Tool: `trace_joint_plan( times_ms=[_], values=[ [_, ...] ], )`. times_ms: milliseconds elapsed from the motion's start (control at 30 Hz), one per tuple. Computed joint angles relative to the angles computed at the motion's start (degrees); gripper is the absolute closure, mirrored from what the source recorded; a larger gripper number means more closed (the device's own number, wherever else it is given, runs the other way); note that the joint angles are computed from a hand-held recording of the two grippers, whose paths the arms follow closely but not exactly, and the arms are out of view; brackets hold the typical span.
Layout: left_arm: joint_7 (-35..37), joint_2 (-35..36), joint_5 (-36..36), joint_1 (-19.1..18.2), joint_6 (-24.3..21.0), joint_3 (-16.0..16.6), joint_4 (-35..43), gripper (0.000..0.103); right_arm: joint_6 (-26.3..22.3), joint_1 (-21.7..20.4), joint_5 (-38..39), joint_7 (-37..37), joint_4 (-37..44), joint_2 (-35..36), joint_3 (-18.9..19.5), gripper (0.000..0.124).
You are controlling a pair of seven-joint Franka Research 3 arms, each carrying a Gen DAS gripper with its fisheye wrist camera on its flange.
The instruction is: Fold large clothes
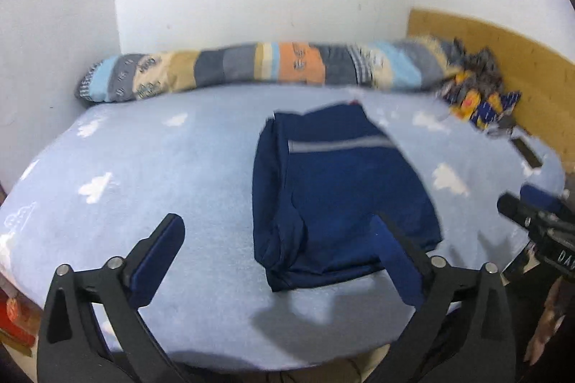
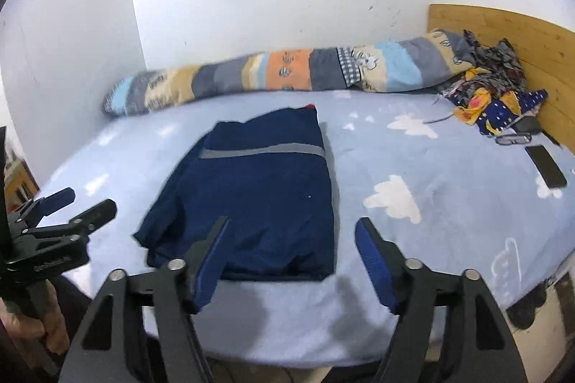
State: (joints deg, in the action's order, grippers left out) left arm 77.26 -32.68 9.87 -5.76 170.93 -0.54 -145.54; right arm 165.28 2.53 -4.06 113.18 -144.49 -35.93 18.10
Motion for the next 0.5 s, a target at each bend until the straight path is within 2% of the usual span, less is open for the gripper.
trace_joint_plan(
  times_ms=[33, 100, 167, 233, 267, 300, 333, 367, 433, 500],
  values=[
    [0.9, -1.7, -0.9, -1.4, 0.3, 1.8, -1.1, 0.000, 0.4, 0.0, 0.1, 0.5, -1.5, -1.9, 0.0, 0.048],
    [0.6, -4.7, -1.5, -1.5, 0.3, 1.9, -2.7, 0.000, 0.2, 0.9, 0.3, 0.2, -4.0, -6.3, -0.1, 0.045],
    [-0.5, -6.3, -0.6, 0.5, 0.1, 0.2, -3.4, 0.000, -0.2, 1.2, 0.3, -0.4, -5.5, -9.4, 0.4, 0.045],
    [-0.9, -7.8, 0.6, 2.2, -0.3, -0.9, -4.6, 0.000, 0.5, 1.7, -0.1, -2.0, -5.9, -11.6, 0.4, 0.036],
    [-1.5, -7.9, 1.2, 3.0, -2.0, -1.8, -4.4, 0.000, 1.5, 1.5, -0.2, -3.9, -6.2, -12.3, 0.8, 0.028],
    [-2.2, -8.2, 1.6, 3.5, -4.0, -2.8, -4.2, 0.000, 2.9, -0.6, -2.1, -3.8, -7.0, -13.7, 2.9, 0.021],
    [-2.3, -7.0, 2.3, 3.9, -6.7, -3.4, -3.0, 0.000, 3.9, -3.6, -3.6, -3.3, -7.9, -15.4, 5.8, 0.021],
    [-2.4, -5.1, 3.7, 5.0, -10.3, -4.8, -1.0, 0.000, 3.1, -4.5, -3.7, -3.6, -7.8, -15.1, 6.8, 0.021],
    [-4.8, -2.7, 6.6, 7.8, -15.0, -7.9, 1.6, 0.000, -0.5, -3.1, -2.0, -3.7, -5.6, -11.0, 5.7, 0.021],
    [-5.7, -0.7, 6.5, 6.7, -16.6, -7.1, 3.2, 0.000, -1.4, -4.1, -1.4, -1.7, -3.9, -8.1, 6.1, 0.021]
  ],
)
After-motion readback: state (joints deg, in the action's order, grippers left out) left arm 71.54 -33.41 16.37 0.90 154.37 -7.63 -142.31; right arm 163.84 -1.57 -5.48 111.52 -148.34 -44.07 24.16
